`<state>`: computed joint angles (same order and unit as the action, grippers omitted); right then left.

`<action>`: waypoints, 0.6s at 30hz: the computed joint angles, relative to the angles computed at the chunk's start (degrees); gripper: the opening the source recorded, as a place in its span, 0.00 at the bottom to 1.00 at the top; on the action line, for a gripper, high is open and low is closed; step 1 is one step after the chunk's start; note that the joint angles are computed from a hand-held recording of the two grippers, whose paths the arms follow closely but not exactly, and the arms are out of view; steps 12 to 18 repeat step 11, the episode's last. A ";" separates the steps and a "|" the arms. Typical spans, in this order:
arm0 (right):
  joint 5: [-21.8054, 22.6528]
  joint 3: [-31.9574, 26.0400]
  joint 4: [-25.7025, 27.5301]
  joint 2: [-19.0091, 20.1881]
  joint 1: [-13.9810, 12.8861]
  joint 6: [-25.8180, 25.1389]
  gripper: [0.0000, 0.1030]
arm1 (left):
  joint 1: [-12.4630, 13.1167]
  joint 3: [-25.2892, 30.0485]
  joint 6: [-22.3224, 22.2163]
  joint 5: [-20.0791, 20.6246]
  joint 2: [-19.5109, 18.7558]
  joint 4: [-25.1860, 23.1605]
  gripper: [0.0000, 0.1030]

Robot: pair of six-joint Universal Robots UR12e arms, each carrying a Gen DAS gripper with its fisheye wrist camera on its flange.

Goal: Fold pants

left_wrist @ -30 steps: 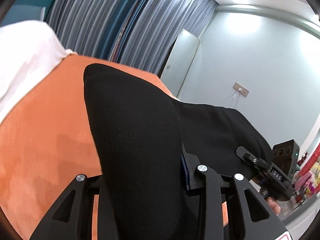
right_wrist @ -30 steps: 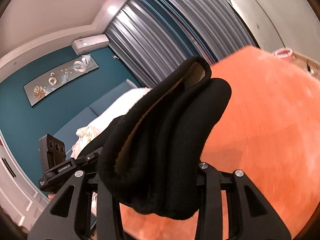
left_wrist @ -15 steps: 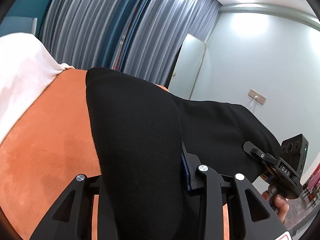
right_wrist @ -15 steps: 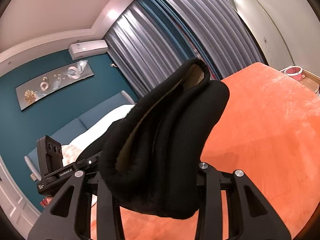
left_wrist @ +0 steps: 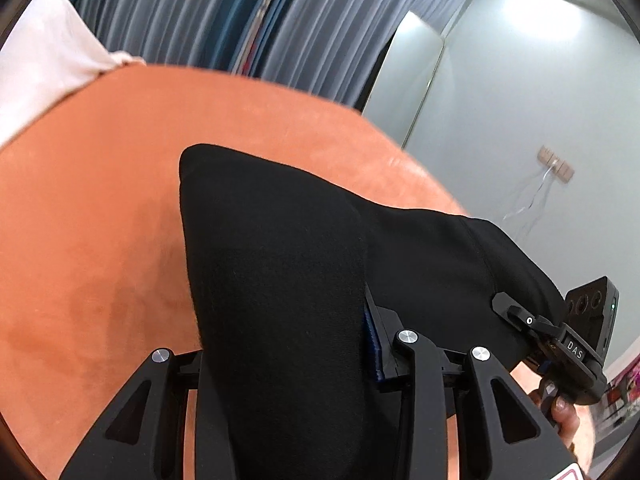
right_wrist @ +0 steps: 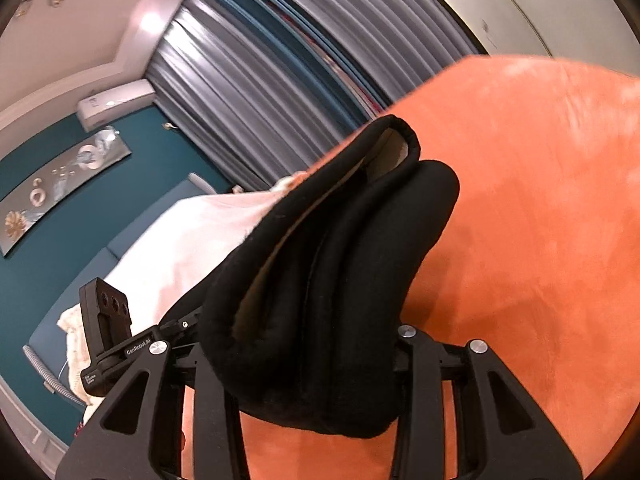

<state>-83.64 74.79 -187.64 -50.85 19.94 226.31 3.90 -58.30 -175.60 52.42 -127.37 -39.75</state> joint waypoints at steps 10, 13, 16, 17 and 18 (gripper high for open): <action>6.78 3.98 4.64 -1.76 -2.02 9.25 0.51 | 2.84 -5.55 -6.98 -3.48 1.98 -2.20 0.63; 4.02 6.43 4.12 -3.49 -1.74 11.05 0.57 | 3.31 -9.10 -7.58 -0.49 4.49 2.54 0.63; 4.02 6.43 4.12 -3.49 -1.74 11.05 0.57 | 3.31 -9.10 -7.58 -0.49 4.49 2.54 0.63; 4.02 6.43 4.12 -3.49 -1.74 11.05 0.57 | 3.31 -9.10 -7.58 -0.49 4.49 2.54 0.63; 4.02 6.43 4.12 -3.49 -1.74 11.05 0.57 | 3.31 -9.10 -7.58 -0.49 4.49 2.54 0.63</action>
